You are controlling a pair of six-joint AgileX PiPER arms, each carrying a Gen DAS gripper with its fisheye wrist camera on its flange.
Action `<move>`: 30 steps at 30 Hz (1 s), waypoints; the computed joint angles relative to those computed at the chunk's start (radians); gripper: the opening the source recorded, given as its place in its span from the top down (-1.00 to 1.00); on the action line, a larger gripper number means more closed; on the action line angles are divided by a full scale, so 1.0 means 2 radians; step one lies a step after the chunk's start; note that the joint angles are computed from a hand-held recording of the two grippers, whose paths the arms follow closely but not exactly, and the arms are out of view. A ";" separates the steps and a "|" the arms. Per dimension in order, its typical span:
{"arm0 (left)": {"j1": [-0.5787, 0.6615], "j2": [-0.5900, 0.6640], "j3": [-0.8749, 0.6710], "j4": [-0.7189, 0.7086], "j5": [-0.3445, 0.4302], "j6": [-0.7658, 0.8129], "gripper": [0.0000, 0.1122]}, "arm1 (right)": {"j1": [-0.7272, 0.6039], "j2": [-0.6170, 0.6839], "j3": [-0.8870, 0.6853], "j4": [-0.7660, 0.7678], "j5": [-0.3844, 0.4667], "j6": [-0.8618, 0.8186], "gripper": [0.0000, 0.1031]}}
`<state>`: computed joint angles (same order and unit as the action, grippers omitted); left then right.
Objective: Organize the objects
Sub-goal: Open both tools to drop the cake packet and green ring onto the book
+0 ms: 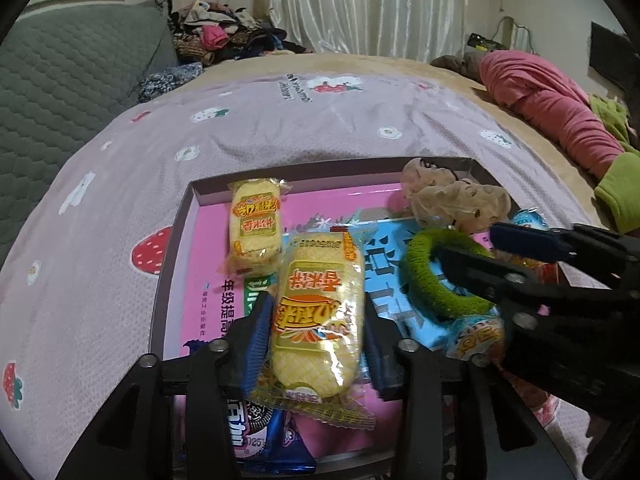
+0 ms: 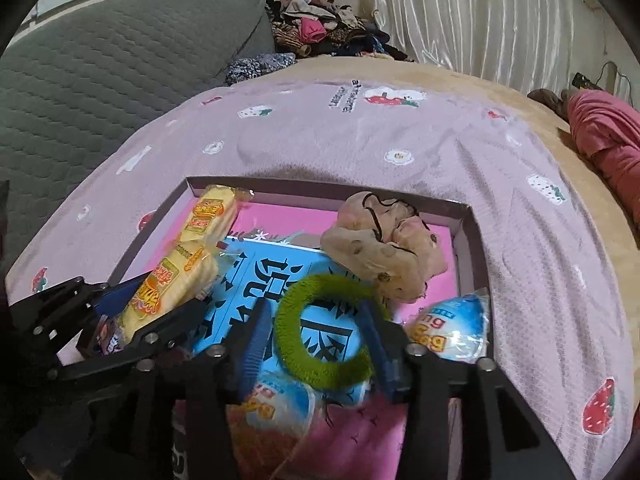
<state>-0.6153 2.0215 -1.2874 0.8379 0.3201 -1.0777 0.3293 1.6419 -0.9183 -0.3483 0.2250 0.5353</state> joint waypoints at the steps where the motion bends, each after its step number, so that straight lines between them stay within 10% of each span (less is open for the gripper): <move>1: 0.000 0.001 0.000 -0.002 0.001 0.001 0.08 | 0.000 -0.003 0.001 0.000 0.002 0.000 0.02; 15: -0.005 -0.017 0.024 0.010 0.018 -0.021 -0.39 | 0.017 -0.064 0.032 -0.086 0.041 0.095 -0.33; 30: -0.031 -0.175 0.101 0.028 0.083 -0.045 -0.83 | 0.089 -0.191 0.030 -0.129 0.160 0.162 -0.78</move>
<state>-0.6776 1.6720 -1.0847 0.8942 0.4853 -1.1668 0.5075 1.2596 -0.8583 -0.6064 0.5453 0.8598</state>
